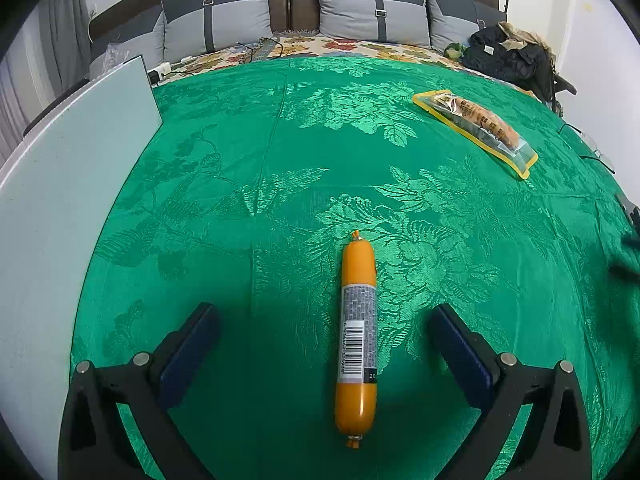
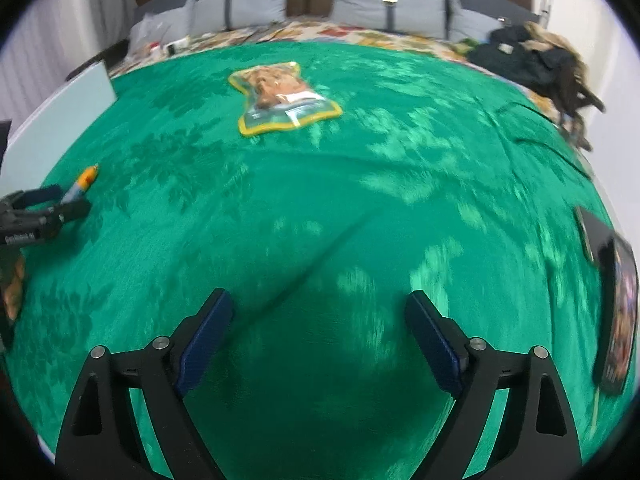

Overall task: Organize snacks
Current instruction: 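Move the right gripper toward the clear yellow-edged peanut bag, then grasp the peanut bag with the right gripper and lift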

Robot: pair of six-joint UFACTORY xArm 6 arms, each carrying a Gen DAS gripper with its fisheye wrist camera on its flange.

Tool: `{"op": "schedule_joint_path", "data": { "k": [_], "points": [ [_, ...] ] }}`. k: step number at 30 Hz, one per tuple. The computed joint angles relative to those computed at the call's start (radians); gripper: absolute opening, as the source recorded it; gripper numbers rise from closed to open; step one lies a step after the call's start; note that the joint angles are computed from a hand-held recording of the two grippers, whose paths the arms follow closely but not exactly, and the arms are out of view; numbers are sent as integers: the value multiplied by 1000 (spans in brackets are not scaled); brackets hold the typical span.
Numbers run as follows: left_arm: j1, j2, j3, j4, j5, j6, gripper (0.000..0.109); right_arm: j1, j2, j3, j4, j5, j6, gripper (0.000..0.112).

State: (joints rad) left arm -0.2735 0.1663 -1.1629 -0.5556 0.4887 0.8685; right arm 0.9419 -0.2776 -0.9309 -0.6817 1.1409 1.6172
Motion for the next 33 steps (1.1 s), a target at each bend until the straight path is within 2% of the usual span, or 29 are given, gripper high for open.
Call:
{"op": "schedule_joint_path", "data": {
  "k": [3,7,9,11,14,17,18,20,21,24,27,30,33],
  "points": [
    [0,0,0,0,0,1,103,-116,14,-49,-35,-92,-128,91],
    [0,0,0,-1,0,1,103,-289,144,-183,-11,-203,-333,91],
    [0,0,0,-1,0,1,103,-352,217,-249,47,-242,-419,91],
    [1,0,0,-2,1,2,103,-414,298,-321,159,-278,-513,91],
    [1,1,-1,-2,1,2,103,-441,394,-416,218,-233,-569,91],
    [1,0,-1,-2,1,2,103,-450,451,-471,312,-165,-635,88],
    [1,0,0,-2,1,3,103,-447,441,-458,308,-173,-624,88],
    [1,1,-1,-1,1,3,103,-439,413,-428,307,-182,-601,76],
    [1,0,-1,-1,1,2,103,-434,399,-414,310,-185,-591,62],
    [1,0,0,-1,1,2,103,-413,363,-387,304,-147,-542,60],
    [1,0,0,-2,2,3,103,-380,272,-304,270,-186,-447,60],
    [1,0,0,-2,2,3,103,-308,169,-219,189,-220,-297,60],
    [2,0,0,-2,2,4,103,-176,106,-162,121,-155,-151,60]
  ]
}}
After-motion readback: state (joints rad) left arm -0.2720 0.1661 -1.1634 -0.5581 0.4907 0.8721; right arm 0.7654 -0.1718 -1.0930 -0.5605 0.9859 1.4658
